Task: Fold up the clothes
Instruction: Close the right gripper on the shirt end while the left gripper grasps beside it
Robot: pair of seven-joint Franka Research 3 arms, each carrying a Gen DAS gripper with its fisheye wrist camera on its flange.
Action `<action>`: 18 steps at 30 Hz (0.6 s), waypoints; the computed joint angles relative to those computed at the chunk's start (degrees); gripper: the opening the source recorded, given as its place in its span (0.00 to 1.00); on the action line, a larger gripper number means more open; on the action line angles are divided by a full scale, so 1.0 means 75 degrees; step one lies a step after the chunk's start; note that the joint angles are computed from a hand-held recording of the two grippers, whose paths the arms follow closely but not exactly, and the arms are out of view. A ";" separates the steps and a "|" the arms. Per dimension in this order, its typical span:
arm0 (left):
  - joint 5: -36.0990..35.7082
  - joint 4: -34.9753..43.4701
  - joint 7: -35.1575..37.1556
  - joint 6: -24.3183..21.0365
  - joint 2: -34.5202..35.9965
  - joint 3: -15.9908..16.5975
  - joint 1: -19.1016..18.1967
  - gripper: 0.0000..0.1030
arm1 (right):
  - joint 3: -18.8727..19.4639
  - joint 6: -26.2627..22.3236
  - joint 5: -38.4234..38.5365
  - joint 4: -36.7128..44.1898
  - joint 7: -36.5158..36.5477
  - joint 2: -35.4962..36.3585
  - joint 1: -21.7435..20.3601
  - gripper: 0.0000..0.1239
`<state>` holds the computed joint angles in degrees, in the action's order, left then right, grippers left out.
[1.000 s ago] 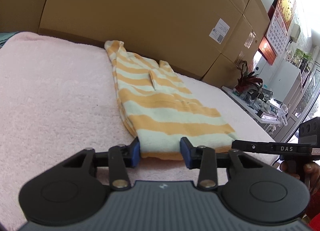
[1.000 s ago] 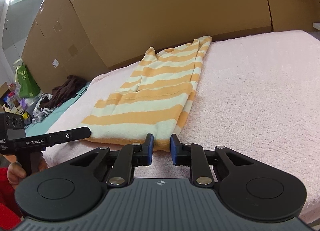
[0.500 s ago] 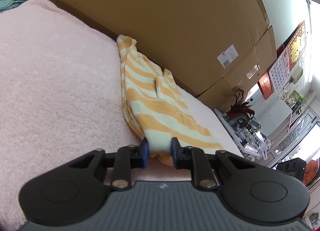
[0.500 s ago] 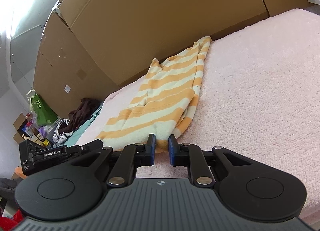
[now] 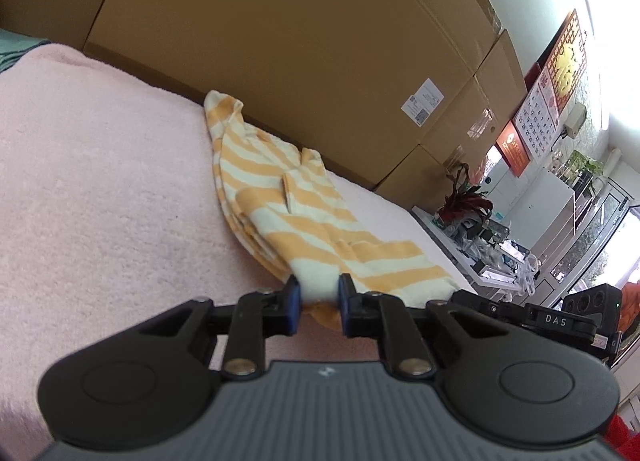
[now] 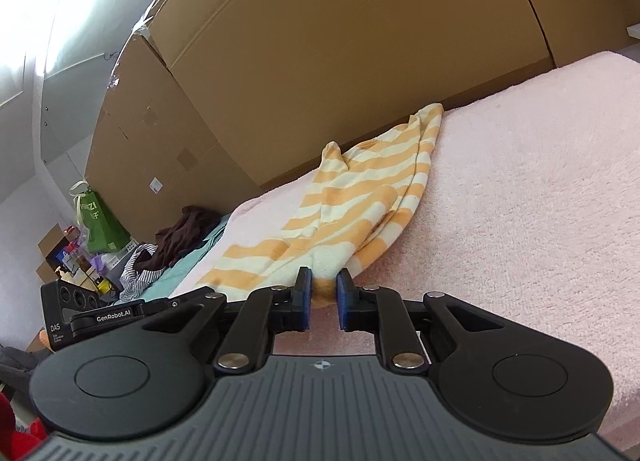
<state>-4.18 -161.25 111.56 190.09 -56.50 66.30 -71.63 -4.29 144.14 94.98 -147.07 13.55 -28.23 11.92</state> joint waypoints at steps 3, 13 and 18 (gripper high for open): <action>-0.0005 -0.0212 -0.0019 -0.0365 -0.0129 -0.0392 0.0501 0.12 | -0.0133 -0.0315 -0.0440 -0.0171 0.0161 -0.0263 -0.0052 0.11; -0.1019 -0.0252 0.0176 -0.0990 -0.0244 -0.0727 0.0760 0.12 | -0.0383 -0.0774 -0.1399 -0.0462 0.1135 -0.0519 -0.0090 0.11; -0.1223 0.0148 -0.0140 -0.0673 -0.0143 -0.0701 0.0370 0.12 | -0.0519 -0.0946 -0.0682 -0.0246 0.0962 -0.0367 -0.0031 0.12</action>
<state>-13.36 -160.14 110.51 185.05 -57.57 61.04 -68.86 -8.19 137.04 89.86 -148.92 20.77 -30.98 11.69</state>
